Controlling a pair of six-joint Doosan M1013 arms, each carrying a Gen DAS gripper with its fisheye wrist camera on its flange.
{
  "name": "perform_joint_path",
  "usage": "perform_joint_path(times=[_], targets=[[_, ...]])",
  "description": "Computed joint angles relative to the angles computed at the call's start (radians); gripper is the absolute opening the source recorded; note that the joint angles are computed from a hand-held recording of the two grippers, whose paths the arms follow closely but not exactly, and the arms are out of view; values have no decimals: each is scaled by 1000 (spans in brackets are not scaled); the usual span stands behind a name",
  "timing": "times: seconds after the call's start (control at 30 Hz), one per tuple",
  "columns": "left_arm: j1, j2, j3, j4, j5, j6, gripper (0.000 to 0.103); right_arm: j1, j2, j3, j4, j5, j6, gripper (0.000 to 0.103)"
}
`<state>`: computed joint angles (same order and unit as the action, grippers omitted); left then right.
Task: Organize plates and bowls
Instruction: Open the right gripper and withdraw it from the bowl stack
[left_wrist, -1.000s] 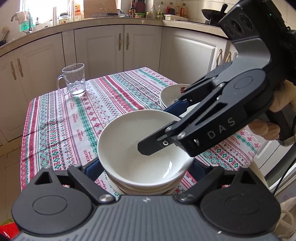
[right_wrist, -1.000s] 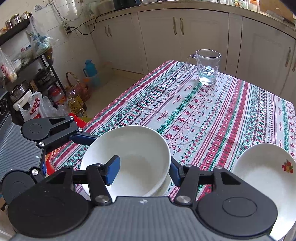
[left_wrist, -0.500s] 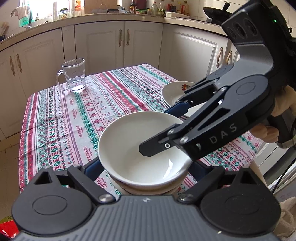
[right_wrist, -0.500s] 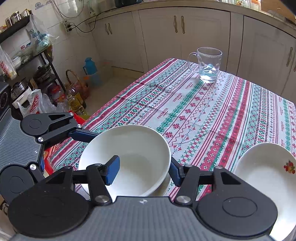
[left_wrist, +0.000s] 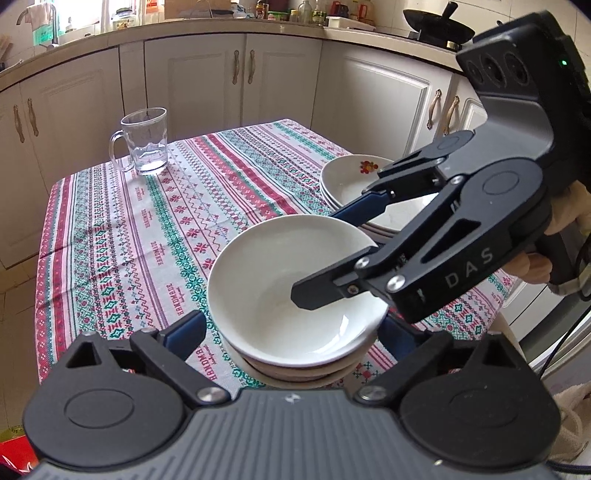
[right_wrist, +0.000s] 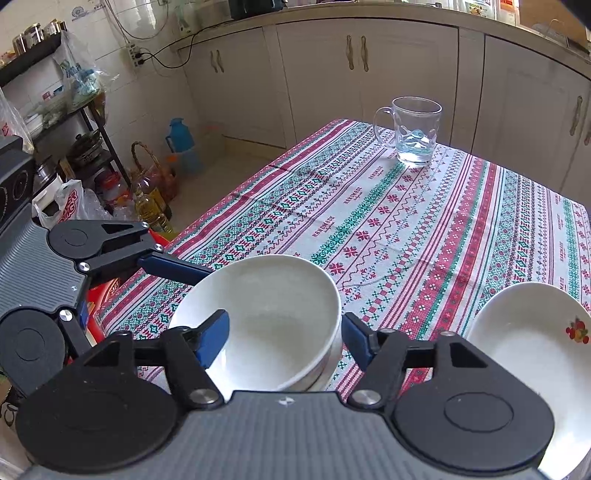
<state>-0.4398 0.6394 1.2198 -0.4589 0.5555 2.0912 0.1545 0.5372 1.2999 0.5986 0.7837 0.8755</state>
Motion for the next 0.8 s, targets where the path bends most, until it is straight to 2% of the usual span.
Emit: perform_joint_path(times=[0.17,0.47,0.6,0.77,0.8], targets=[[7,-14,22,-18,9,12,99,-4,-17,30,10,-39,-2,83],[14,-32,54,-25,-23,14,99,-30,-65,123,96,-159,-20,83],[10,-36,69,-22,-51,35,99,-43,-61,138,114,-169,15,83],[8,-46,100,-92,-100,152,99,-47,-60,156,161,-179,-23,84],[9,-47,107,-117,-107,193,99,-48,-65,164,185,-182,-59,88]])
